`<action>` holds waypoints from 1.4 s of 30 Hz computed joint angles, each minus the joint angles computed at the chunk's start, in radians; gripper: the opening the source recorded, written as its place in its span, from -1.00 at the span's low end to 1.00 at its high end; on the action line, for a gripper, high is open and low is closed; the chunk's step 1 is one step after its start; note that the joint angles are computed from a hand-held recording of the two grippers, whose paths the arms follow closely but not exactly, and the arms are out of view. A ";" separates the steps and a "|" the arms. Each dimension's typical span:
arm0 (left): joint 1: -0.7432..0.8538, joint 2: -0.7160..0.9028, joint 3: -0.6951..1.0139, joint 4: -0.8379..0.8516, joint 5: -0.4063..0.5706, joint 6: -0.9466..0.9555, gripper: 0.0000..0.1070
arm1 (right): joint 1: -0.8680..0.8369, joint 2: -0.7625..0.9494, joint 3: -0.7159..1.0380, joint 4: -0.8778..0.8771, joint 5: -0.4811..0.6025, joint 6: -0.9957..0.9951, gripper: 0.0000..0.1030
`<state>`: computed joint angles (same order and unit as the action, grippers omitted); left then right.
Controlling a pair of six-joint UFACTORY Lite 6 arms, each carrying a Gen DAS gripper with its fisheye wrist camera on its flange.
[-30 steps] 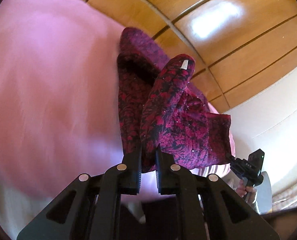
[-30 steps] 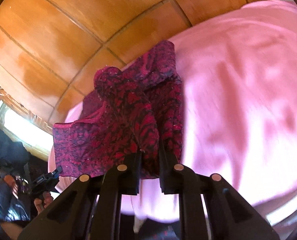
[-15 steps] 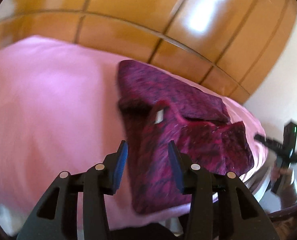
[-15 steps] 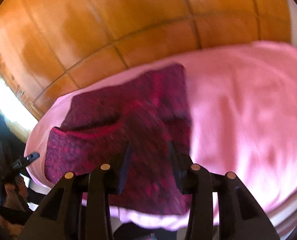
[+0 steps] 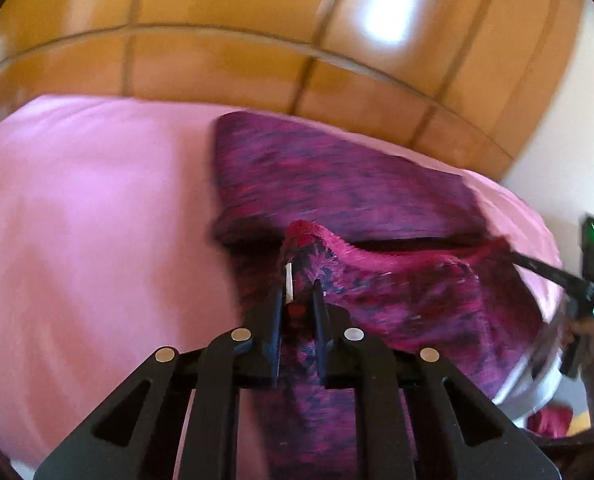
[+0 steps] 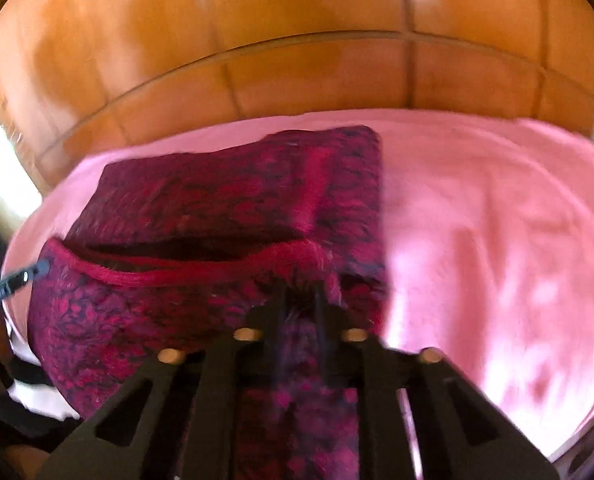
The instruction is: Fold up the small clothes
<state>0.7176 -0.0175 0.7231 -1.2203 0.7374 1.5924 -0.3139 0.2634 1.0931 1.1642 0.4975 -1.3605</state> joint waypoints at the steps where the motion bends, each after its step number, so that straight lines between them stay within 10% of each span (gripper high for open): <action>1: 0.012 0.030 0.013 0.008 0.000 -0.020 -0.78 | -0.025 0.039 0.021 -0.009 0.015 0.042 -1.00; 8: 0.066 0.069 0.064 0.059 0.130 -0.072 -0.48 | -0.115 0.015 0.001 -0.013 0.095 0.051 -0.91; 10: 0.063 0.051 0.071 0.054 0.146 -0.072 -0.16 | -0.108 -0.030 0.007 -0.015 0.125 0.047 -0.07; 15: 0.018 0.048 0.064 0.067 0.131 -0.047 -0.14 | 0.003 -0.127 -0.001 0.006 0.145 -0.006 -0.02; 18: -0.040 0.066 0.050 0.050 0.057 -0.026 -0.19 | 0.142 -0.088 0.005 -0.025 -0.019 -0.018 -0.04; 20: -0.070 0.066 0.037 0.032 0.005 -0.004 -0.67 | 0.229 -0.029 0.024 -0.158 -0.155 0.085 -0.38; 22: -0.034 0.023 0.004 0.011 0.034 0.023 -0.73 | 0.236 0.012 0.033 -0.202 -0.196 0.112 -0.72; 35: 0.169 -0.278 -0.096 0.025 0.305 0.009 -0.75 | -0.004 -0.267 -0.124 -0.010 0.093 -0.007 -0.99; 38: 0.092 -0.270 -0.093 0.020 0.211 0.009 -0.75 | -0.008 -0.250 -0.063 -0.012 0.126 0.007 -0.89; 40: 0.061 -0.248 -0.104 0.028 0.160 0.012 -0.75 | 0.000 -0.208 -0.015 -0.048 0.130 0.032 -0.13; 42: 0.060 -0.223 -0.110 0.033 0.135 0.013 -0.75 | 0.022 -0.190 -0.009 -0.054 0.111 0.028 0.02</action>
<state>0.7775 -0.2401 0.6126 -1.1874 0.8722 1.6051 -0.2924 0.0733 1.0842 1.1106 0.6082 -1.3328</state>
